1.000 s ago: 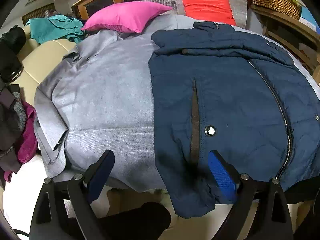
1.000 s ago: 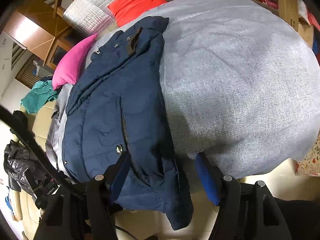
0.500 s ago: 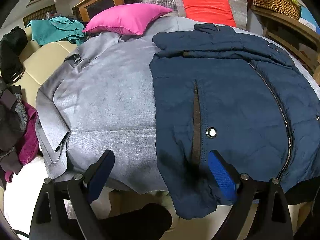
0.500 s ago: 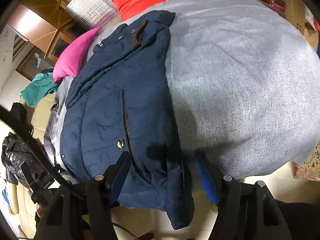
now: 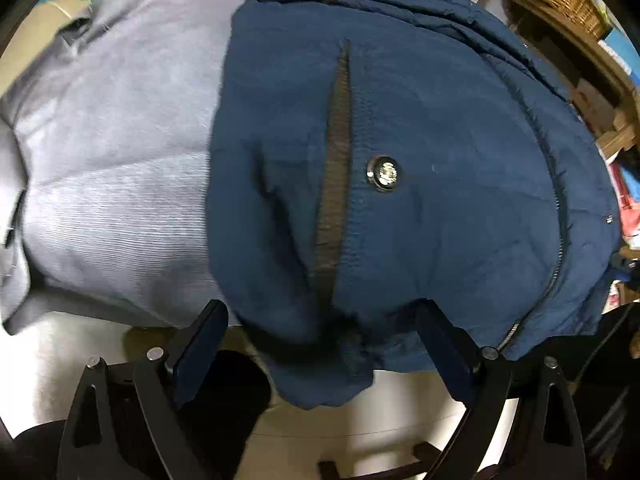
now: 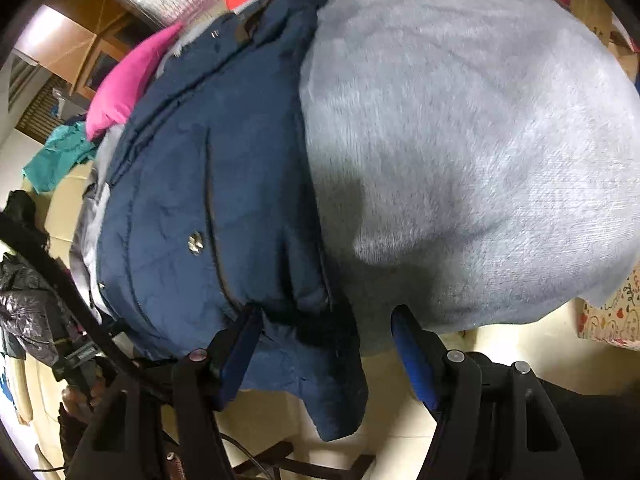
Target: Fold large clothes
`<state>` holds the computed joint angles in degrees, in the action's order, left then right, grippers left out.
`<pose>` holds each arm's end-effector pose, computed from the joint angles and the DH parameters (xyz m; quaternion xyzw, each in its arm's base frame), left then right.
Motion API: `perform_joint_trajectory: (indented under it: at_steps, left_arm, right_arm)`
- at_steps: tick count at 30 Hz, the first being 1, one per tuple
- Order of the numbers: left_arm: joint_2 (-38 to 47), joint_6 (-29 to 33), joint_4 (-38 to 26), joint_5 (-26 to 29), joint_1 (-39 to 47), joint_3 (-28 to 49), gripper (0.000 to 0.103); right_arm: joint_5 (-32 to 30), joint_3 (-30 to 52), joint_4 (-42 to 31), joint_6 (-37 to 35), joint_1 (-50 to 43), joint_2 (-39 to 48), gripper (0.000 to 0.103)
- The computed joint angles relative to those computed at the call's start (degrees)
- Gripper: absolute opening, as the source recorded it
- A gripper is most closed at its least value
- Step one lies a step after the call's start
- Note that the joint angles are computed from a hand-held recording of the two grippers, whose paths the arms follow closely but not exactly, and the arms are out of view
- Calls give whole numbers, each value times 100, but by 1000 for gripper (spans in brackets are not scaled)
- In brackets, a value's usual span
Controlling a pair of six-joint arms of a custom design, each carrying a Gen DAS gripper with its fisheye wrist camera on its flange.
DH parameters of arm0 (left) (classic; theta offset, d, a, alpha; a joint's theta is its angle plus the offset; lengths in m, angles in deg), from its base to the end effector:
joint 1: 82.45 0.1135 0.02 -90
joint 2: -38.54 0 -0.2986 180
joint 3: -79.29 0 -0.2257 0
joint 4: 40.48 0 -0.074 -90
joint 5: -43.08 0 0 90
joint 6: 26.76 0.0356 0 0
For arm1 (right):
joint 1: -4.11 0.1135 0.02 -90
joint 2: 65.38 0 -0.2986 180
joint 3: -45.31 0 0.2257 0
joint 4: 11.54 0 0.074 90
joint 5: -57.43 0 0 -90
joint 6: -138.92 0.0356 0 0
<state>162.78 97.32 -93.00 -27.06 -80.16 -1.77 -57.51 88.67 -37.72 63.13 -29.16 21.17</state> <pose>0.4149 0.0045 0.1588 0.2858 0.9370 -0.1303 0.1528 0.1788 -0.0994 0.1576 0.3513 0.8949 0.1806 0.2076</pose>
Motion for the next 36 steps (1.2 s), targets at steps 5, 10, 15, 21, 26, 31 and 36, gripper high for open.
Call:
perform_joint_trajectory:
  at_steps: [5, 10, 15, 21, 26, 31, 36]
  left_arm:
    - [-32, 93, -29, 315, 54, -65, 69]
    - [-39, 58, -82, 421, 142, -10, 50]
    - [214, 108, -543, 76, 92, 280, 75]
    - [196, 295, -551, 90, 46, 187, 35]
    - [71, 331, -803, 627, 286, 295, 16]
    - [72, 214, -686, 164, 4, 109, 36]
    - [-64, 291, -553, 43, -211, -175, 27]
  right_arm:
    - [531, -60, 465, 438, 598, 249, 71]
    - [334, -250, 531, 468, 1049, -287, 30]
    - [369, -111, 390, 629, 1054, 281, 39]
    - [-109, -59, 408, 521, 704, 612, 29]
    - [-51, 35, -192, 294, 1075, -325, 19]
    - [-50, 39, -28, 104, 976, 402, 45]
    - [28, 451, 349, 218, 1295, 1856, 50]
